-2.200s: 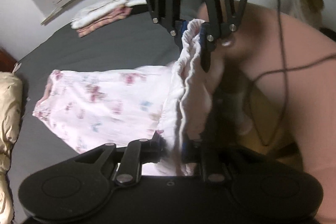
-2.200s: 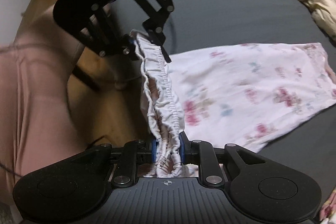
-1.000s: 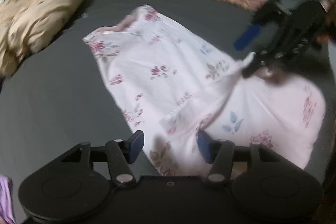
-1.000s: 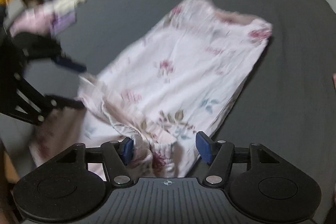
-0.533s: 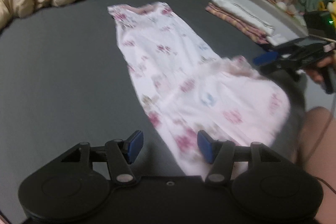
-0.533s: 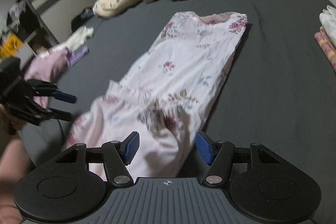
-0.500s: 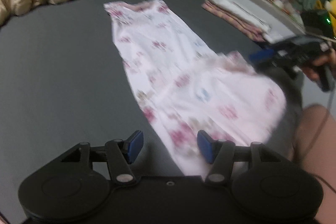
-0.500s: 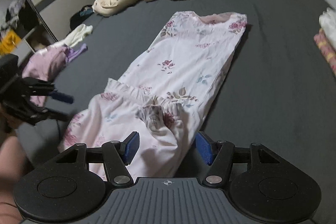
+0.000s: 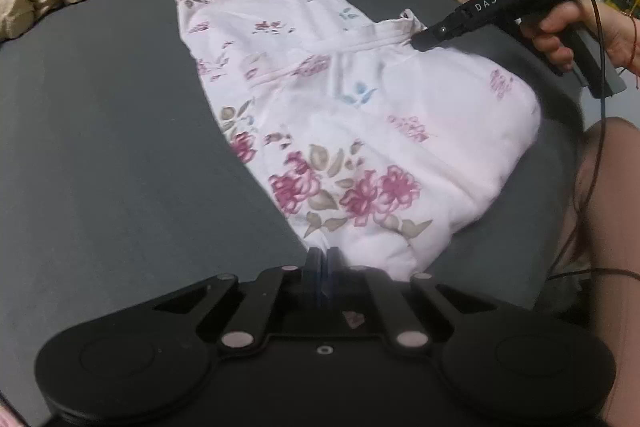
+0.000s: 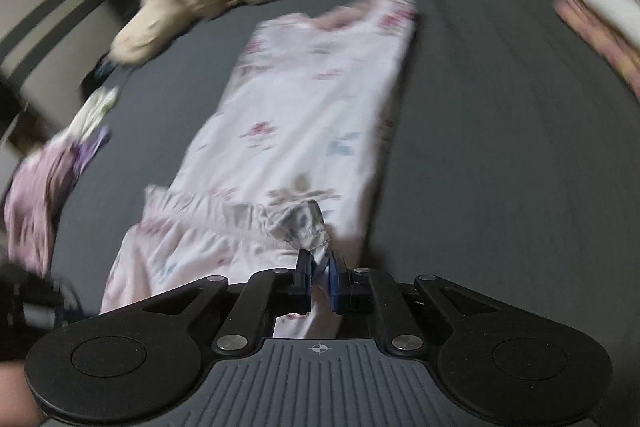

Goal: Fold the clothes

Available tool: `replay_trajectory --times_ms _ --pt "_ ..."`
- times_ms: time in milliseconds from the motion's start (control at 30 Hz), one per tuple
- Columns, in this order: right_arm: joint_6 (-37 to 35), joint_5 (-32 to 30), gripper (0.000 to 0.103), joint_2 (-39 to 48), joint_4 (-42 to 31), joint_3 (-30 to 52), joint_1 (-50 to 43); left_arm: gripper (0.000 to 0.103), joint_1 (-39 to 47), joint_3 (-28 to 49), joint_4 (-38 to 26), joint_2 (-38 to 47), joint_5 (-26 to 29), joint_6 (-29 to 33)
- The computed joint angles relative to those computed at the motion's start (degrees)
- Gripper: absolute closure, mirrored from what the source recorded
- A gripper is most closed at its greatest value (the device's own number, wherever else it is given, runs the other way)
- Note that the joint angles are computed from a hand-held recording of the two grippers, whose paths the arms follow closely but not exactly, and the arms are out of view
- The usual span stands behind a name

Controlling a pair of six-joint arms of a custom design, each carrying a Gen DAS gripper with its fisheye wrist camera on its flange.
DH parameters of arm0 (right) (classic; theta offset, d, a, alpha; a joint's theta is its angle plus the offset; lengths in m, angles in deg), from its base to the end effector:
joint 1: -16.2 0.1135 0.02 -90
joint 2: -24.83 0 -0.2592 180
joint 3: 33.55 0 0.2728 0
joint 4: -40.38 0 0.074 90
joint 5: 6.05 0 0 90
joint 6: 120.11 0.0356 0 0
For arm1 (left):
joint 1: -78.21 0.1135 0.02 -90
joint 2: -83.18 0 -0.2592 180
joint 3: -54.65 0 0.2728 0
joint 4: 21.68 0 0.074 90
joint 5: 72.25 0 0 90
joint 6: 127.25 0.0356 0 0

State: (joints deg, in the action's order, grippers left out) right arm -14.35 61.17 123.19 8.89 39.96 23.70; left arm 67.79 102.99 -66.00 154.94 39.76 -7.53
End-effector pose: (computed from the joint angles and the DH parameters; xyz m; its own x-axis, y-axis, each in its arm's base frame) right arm 0.3595 0.0612 0.1664 -0.8847 0.1361 -0.4459 -0.0965 0.8823 0.4607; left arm 0.2235 -0.0547 0.1522 -0.6381 0.5847 -0.5009 0.7181 0.6866 -0.1134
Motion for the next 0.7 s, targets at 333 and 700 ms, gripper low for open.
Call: replay_trajectory --times_ms 333,700 --pt "-5.48 -9.20 0.037 -18.40 -1.78 -10.31 -5.62 0.077 8.48 -1.99 -6.01 -6.12 10.22 9.00" --pt "-9.43 14.36 0.040 -34.04 -8.71 -24.25 16.53 0.077 1.17 -9.60 -0.95 -12.28 3.50 7.50"
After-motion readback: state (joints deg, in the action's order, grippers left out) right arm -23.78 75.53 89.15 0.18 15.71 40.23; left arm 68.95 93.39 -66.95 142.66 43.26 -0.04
